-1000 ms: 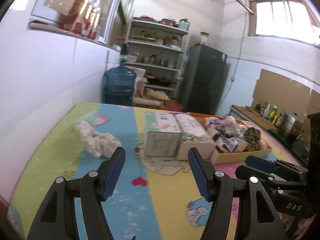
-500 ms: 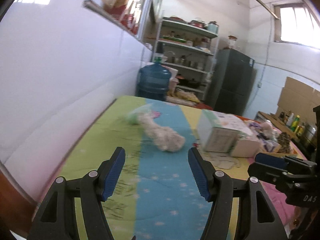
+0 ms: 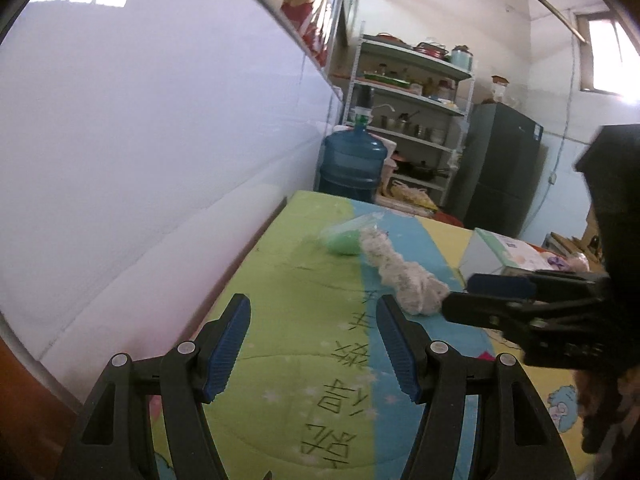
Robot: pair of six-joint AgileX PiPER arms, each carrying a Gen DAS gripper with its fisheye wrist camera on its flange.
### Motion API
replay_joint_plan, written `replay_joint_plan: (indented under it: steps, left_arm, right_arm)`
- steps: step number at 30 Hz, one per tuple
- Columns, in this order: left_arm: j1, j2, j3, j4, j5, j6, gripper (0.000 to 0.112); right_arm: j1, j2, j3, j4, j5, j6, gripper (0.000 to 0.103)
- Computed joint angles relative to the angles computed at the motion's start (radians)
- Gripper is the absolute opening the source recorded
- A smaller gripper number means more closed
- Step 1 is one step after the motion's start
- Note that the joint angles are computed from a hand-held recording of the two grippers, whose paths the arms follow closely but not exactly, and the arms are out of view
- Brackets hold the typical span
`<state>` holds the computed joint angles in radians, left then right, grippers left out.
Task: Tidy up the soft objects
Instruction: 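Grasp the white floral scrunchie with the right gripper while the left grasps the green-ball bag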
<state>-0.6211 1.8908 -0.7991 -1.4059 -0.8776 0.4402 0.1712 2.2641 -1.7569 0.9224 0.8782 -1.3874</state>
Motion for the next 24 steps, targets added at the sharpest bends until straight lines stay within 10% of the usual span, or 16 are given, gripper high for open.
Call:
replay_joint_plan:
  steps: [12, 20, 24]
  left_arm:
    - [0.080, 0.003, 0.036, 0.102, 0.066, -0.099, 0.067]
    - [0.108, -0.004, 0.069, 0.192, 0.091, -0.196, 0.067]
    - [0.113, -0.003, 0.078, 0.218, 0.094, -0.225, 0.067]
  right_arm:
    - [0.137, 0.125, -0.150, -0.174, -0.225, 0.139, 0.049]
    - [0.147, 0.210, -0.296, -0.300, -0.164, 0.302, 0.049]
    - [0.133, 0.223, -0.311, -0.295, -0.139, 0.335, 0.028]
